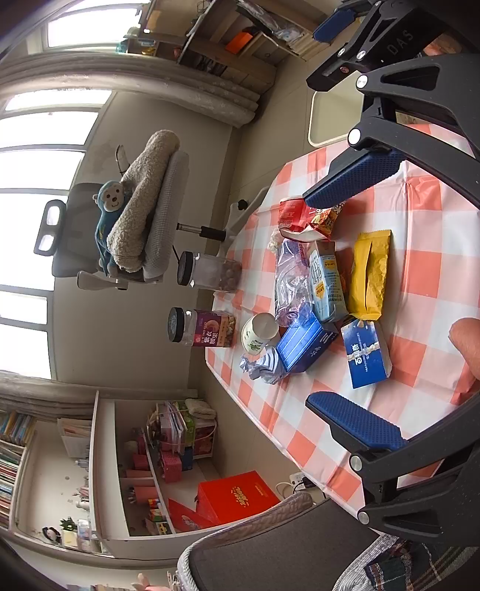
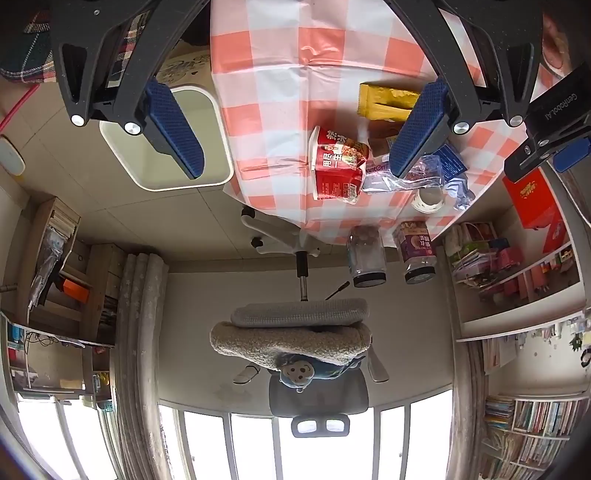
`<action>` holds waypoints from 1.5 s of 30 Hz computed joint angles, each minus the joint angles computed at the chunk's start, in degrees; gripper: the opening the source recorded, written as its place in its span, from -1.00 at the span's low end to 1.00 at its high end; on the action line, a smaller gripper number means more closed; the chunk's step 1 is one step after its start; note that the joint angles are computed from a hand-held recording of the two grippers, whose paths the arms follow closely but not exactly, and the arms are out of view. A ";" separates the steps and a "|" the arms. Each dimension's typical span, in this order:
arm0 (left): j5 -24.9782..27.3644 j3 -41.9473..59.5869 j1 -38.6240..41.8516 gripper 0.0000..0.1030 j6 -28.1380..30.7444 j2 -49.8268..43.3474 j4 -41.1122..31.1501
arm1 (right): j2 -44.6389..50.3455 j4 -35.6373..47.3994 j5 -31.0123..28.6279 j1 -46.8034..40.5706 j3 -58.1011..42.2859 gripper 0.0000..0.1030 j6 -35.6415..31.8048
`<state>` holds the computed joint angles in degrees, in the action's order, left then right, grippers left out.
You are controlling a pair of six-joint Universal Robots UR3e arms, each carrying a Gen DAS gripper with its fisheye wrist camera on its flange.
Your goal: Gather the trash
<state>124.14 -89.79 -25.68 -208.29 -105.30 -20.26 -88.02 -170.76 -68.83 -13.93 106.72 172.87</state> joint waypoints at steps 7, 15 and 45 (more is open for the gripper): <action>1.77 2.63 -1.33 0.87 0.44 -0.65 -1.07 | -1.24 0.52 0.90 -0.33 -0.51 0.87 0.06; 2.67 2.61 -2.09 0.87 1.16 -0.76 0.27 | -1.82 -1.60 2.73 -1.48 1.15 0.87 0.14; 2.29 2.78 -2.81 0.87 3.15 -0.61 3.36 | -2.03 -3.15 2.99 -1.72 1.55 0.87 0.81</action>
